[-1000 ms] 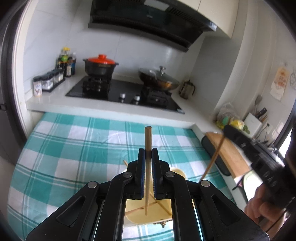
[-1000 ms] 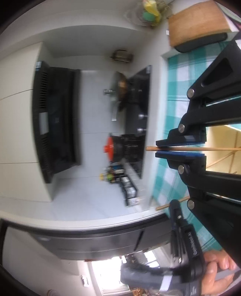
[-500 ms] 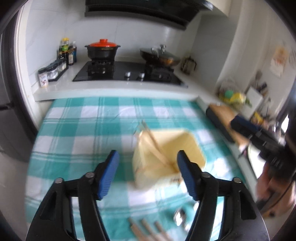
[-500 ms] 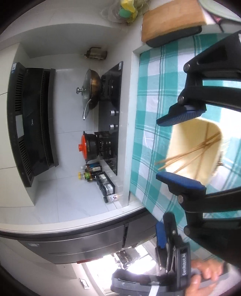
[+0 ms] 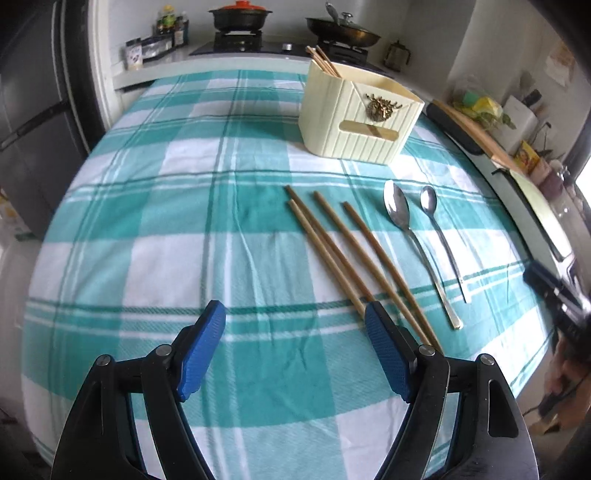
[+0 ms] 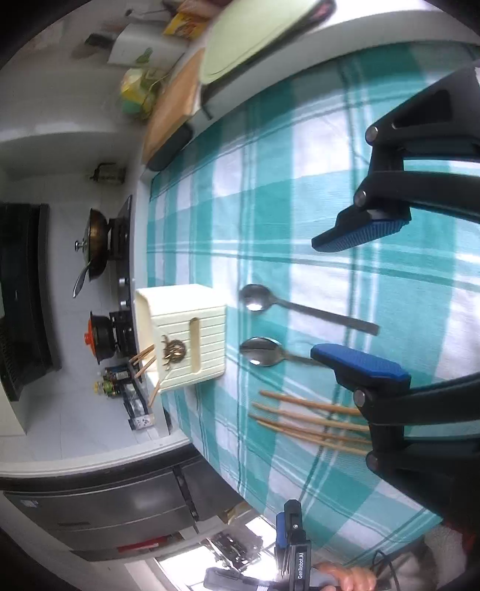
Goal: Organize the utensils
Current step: 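Move both tools back above the remaining chopsticks and spoons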
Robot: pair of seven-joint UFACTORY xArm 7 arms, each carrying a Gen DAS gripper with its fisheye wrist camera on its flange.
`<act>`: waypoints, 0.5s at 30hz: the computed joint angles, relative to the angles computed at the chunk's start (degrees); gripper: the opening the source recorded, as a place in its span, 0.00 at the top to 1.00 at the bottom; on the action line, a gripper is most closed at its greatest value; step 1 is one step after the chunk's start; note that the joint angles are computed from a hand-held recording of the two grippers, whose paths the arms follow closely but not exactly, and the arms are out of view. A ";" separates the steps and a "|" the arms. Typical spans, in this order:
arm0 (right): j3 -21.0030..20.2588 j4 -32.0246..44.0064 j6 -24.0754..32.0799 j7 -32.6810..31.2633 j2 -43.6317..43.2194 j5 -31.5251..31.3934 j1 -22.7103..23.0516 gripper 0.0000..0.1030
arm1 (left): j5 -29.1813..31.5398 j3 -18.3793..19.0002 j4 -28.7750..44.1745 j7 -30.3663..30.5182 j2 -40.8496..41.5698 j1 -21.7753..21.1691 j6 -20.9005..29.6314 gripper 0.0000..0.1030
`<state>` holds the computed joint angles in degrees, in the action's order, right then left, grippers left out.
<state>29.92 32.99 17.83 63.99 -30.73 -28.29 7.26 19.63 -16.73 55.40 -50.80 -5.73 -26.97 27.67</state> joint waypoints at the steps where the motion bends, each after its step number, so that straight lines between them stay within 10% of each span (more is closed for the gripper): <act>1: 3.05 -1.58 0.83 4.21 -2.05 -0.21 -1.16 0.49 | 1.43 -0.73 -0.60 -3.23 0.27 0.01 -0.47 0.23; 15: 9.93 -1.78 2.98 13.31 -3.40 -6.06 -1.62 0.49 | 8.66 1.71 6.60 -11.14 9.96 -4.43 1.58 0.23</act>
